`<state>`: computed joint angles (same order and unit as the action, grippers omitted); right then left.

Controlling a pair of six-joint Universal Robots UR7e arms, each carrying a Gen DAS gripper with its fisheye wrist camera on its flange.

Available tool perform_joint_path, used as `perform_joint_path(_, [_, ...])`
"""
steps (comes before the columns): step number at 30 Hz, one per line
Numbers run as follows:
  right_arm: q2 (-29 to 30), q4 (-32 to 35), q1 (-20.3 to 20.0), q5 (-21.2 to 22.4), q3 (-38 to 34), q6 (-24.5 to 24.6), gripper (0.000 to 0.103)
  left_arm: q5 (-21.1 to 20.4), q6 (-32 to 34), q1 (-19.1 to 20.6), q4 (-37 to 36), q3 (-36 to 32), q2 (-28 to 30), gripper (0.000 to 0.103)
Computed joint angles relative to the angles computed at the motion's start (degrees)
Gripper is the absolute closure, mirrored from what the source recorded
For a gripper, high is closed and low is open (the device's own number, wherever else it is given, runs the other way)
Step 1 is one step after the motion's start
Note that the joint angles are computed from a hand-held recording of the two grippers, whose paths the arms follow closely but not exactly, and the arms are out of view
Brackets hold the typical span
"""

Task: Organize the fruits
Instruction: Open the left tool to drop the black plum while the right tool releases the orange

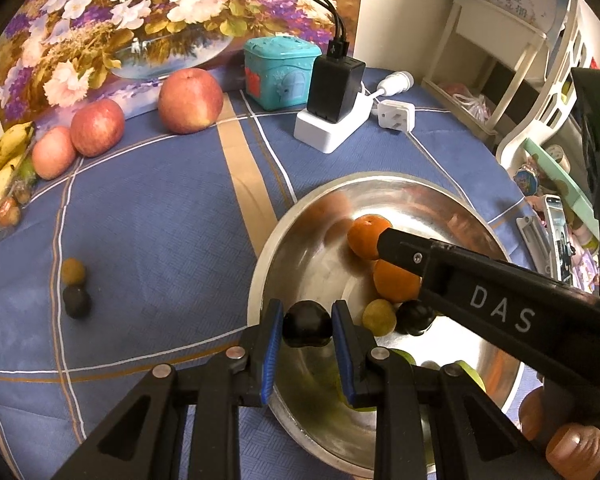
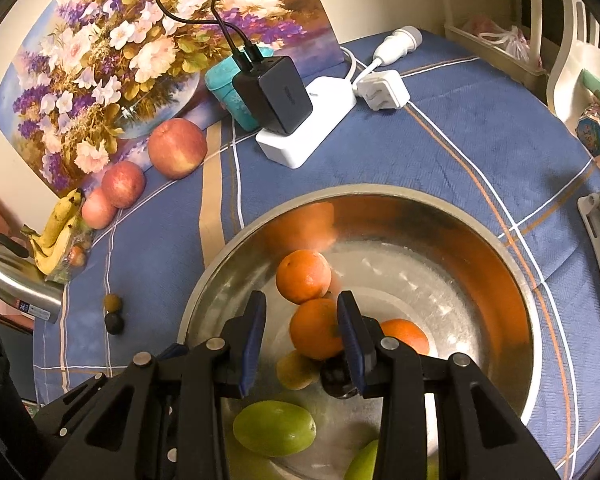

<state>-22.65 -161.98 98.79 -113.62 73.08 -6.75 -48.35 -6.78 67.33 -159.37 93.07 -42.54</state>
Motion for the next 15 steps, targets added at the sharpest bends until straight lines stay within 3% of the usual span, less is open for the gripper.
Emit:
perform_joint_path(3, [-0.13, -0.22, -0.01, 0.04, 0.10, -0.25, 0.064, -0.05, -0.61, 0.05, 0.62, -0.14, 0.00, 0.074])
perform_joint_path(7, [-0.36, -0.14, -0.02, 0.13, 0.22, -0.35, 0.064, -0.39, -0.50, 0.03, 0.37, 0.10, -0.24, 0.056])
perform_joint_path(15, [-0.61, 0.71, 0.20, -1.03, 0.19, -0.18, 0.064, 0.42, -1.43, -0.08, 0.64, 0.36, -1.03, 0.052])
